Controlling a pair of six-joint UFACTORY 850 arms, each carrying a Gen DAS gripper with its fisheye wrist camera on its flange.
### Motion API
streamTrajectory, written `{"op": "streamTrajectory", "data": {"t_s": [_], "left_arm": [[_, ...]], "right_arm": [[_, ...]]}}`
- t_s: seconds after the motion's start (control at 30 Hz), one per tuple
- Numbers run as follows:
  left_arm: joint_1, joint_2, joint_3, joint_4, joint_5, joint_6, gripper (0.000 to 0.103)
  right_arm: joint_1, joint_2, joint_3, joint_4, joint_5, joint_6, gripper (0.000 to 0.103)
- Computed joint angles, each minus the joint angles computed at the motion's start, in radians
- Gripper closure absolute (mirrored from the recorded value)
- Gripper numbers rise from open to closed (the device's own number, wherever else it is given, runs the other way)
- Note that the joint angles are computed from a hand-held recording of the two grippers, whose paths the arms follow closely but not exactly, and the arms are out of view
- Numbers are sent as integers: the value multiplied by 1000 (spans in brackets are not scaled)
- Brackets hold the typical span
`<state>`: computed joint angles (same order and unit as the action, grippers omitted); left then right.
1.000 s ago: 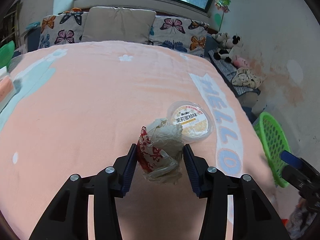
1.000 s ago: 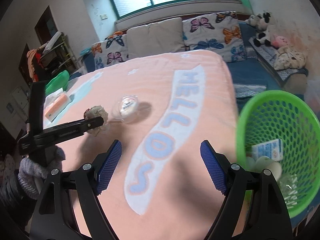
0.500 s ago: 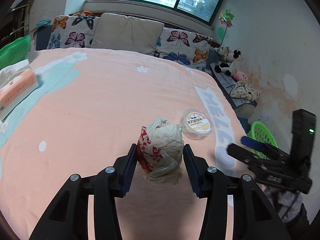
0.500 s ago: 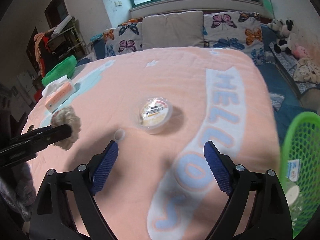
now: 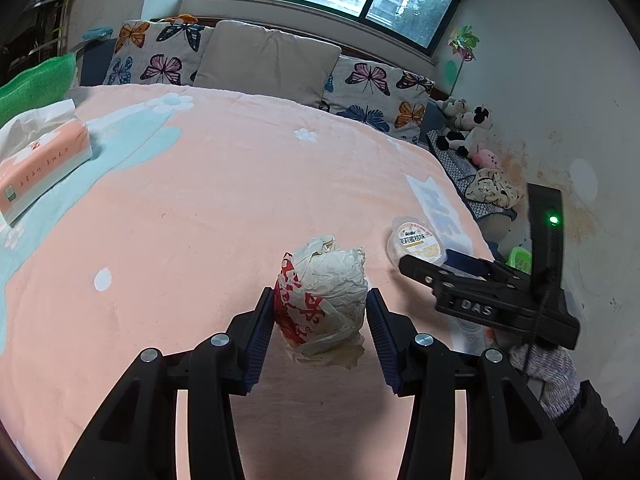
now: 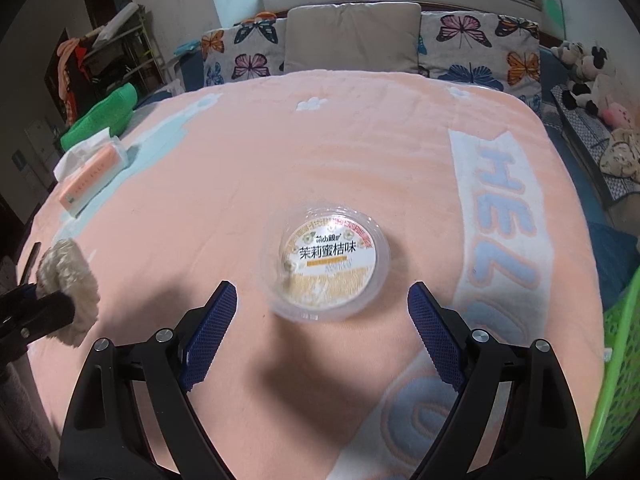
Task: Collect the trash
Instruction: 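Grasp the round jelly cup with right gripper while left gripper holds tissue bag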
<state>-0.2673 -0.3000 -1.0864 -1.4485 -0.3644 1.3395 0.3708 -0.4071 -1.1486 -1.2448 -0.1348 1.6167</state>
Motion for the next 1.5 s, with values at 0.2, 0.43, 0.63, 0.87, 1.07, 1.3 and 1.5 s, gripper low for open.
{"op": "streamTrajectory", "data": {"t_s": [0.2,0.43,0.63,0.87,1.07,1.3,1.5], "left_arm": [[-4,-9,-5,4,-1,-9,58],[-10,-12,-7,17,-1,-24,58],[-10,-6,-2,12,-6,-15,58],[-21,21,22,-23,-18,30,58],[-45,52,50,-55,-31,69,58],[-83,75,71,-78,-53,90,58],[-133,81,74,-76,-67,91,58]], "right_arm": [[-13,-30,-29,54,-2,-52,16],[-13,-26,-26,-26,8,20,35],[-10,22,21,-246,15,247,36],[7,116,117,-486,-2,503,36],[23,212,210,-560,-39,620,36],[31,323,324,-521,-98,629,36],[10,433,432,-480,-141,637,36]]}}
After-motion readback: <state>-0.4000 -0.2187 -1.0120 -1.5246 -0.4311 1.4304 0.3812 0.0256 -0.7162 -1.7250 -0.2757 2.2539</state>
